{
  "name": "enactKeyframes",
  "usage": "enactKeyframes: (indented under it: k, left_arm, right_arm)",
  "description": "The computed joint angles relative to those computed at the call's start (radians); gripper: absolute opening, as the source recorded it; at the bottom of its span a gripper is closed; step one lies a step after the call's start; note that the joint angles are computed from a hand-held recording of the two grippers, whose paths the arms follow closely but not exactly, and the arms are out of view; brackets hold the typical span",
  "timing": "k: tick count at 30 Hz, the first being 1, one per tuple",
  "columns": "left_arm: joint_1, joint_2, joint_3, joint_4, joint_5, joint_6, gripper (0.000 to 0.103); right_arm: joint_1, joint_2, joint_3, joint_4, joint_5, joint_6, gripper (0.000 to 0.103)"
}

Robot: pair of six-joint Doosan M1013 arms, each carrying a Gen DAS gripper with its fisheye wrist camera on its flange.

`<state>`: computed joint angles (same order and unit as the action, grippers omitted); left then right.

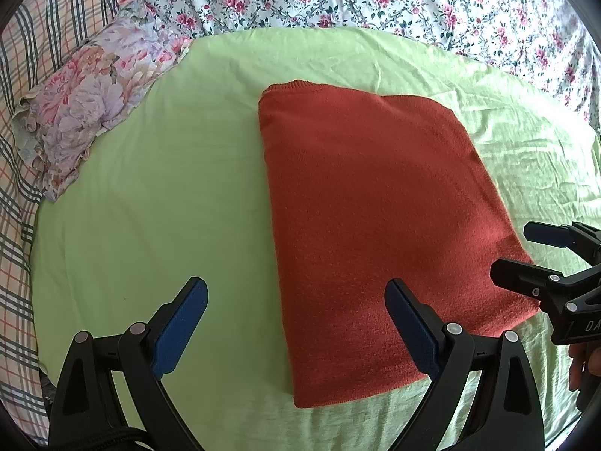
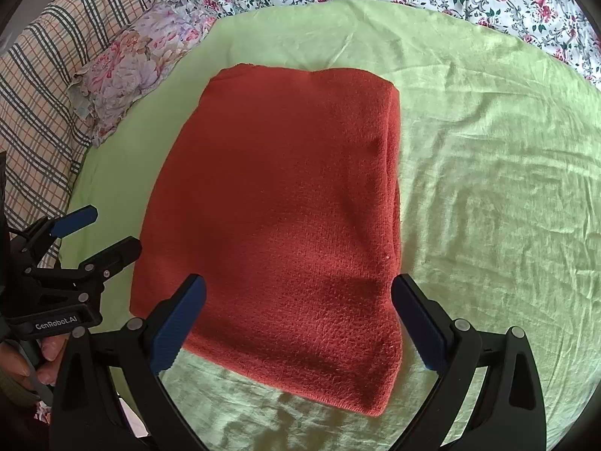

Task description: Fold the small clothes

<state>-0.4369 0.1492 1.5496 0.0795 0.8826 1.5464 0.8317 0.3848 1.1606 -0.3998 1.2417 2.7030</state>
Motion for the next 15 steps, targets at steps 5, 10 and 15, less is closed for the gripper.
enactKeyframes:
  k: [5, 10, 15]
  left_arm:
    - [0.000, 0.001, -0.001, -0.001, 0.000, -0.001, 0.096]
    - [0.003, 0.005, -0.007, -0.005, 0.006, 0.004, 0.096]
    - [0.002, 0.006, -0.008, -0.004, 0.006, 0.004, 0.096]
  right_arm:
    - [-0.001, -0.001, 0.002, 0.001, -0.002, -0.001, 0.099]
    - [0.001, 0.000, 0.000, -0.001, 0.001, 0.001, 0.099]
    - [0.001, 0.001, -0.002, -0.003, 0.003, 0.005, 0.099]
